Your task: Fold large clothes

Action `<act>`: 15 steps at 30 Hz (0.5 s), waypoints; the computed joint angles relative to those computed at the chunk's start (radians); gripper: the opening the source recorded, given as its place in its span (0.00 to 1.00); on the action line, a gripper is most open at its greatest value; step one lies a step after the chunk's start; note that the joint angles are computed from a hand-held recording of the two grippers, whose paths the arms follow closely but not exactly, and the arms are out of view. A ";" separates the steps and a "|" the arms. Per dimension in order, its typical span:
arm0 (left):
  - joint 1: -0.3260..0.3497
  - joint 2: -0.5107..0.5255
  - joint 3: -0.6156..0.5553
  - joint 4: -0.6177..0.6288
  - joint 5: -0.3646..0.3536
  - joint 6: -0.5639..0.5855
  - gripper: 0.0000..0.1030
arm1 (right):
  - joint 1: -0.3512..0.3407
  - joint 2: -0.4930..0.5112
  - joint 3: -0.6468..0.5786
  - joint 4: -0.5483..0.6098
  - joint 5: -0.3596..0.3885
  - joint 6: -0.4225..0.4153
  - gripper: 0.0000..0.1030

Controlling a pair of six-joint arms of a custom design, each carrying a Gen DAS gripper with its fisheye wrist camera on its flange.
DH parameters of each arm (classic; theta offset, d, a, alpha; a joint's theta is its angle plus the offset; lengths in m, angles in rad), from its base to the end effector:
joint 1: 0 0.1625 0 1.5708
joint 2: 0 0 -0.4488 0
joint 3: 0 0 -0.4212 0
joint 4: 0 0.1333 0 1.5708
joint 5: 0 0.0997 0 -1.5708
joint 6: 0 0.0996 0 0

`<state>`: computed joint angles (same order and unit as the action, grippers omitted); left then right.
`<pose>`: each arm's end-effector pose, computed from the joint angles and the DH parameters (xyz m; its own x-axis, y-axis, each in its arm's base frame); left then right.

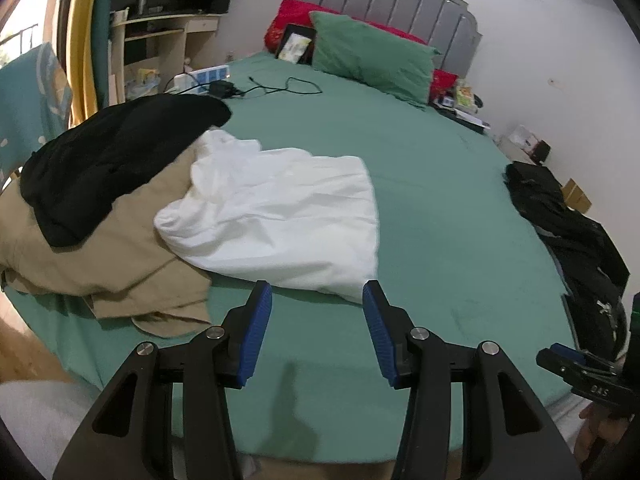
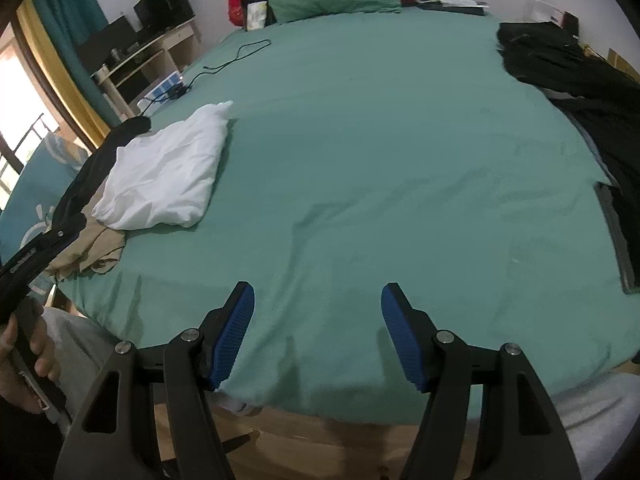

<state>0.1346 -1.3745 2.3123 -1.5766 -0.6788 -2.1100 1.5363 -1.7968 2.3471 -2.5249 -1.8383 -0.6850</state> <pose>-0.3145 -0.2553 0.1458 -0.7817 -0.4312 -0.4506 0.1557 0.5648 -0.8104 0.0935 -0.3913 0.3305 -0.7637 -0.4753 0.4368 -0.5830 0.7984 -0.1505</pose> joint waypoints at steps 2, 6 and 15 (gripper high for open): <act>-0.010 0.022 -0.019 -0.006 0.003 0.002 0.49 | -0.016 -0.024 -0.004 0.009 0.006 -0.011 0.64; -0.030 0.064 -0.066 0.001 0.023 0.002 0.49 | -0.038 -0.071 -0.021 0.025 0.026 -0.028 0.64; -0.059 0.141 -0.207 0.109 0.092 0.007 0.49 | -0.056 -0.155 -0.074 0.037 0.081 -0.060 0.64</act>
